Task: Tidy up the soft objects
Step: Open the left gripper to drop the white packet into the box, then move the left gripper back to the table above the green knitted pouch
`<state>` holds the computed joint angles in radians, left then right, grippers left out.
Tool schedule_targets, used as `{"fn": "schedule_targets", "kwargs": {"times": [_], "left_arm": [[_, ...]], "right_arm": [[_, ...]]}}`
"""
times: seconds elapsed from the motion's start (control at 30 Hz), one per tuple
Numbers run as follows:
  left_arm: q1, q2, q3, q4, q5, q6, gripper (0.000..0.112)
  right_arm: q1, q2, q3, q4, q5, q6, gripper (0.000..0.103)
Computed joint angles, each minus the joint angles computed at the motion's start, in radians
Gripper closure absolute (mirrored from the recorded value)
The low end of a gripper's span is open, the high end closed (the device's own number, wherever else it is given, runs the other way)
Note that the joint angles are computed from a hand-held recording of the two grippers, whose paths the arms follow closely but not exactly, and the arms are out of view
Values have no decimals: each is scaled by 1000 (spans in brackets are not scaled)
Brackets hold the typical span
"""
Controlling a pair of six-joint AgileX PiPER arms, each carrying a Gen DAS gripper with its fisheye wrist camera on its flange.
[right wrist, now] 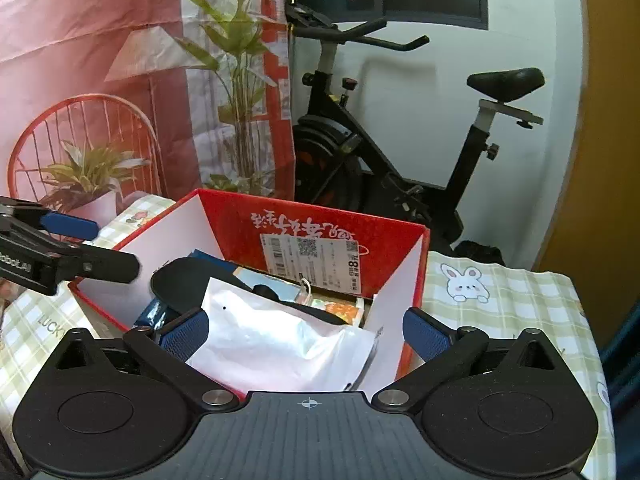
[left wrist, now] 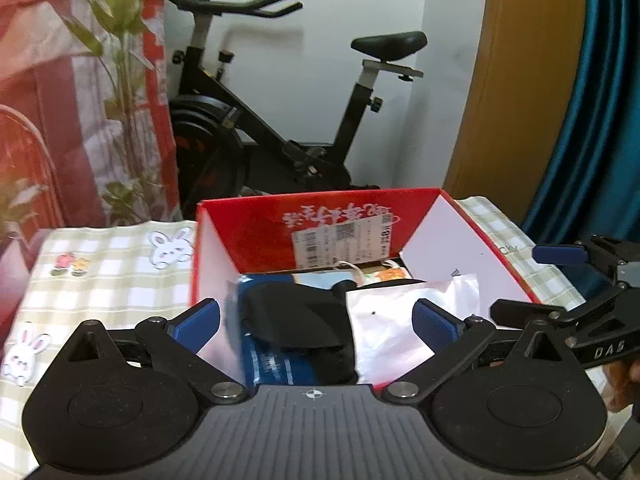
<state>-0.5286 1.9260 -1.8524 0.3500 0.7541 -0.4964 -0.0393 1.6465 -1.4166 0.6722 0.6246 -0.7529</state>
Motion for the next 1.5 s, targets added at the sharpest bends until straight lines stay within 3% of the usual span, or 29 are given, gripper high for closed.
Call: {"fn": "schedule_targets", "kwargs": {"times": [0.3, 0.8, 1.03, 1.17, 1.3, 1.5], "left_arm": [[-12, -153, 244, 113, -72, -116, 9], [-70, -323, 551, 336, -132, -441, 9], [-124, -371, 672, 472, -139, -641, 9], [-153, -388, 732, 526, -126, -733, 9], [-164, -406, 780, 541, -129, -793, 9], [-173, -432, 839, 549, -136, -855, 9]], "right_arm": [[-21, -85, 132, 51, -45, -21, 1], [-9, -286, 400, 222, -140, -212, 1], [31, -358, 504, 210, -182, -218, 1], [76, -396, 577, 195, -252, -198, 1], [117, -437, 661, 191, -312, -191, 1], [126, -481, 776, 185, -318, -189, 1]]}}
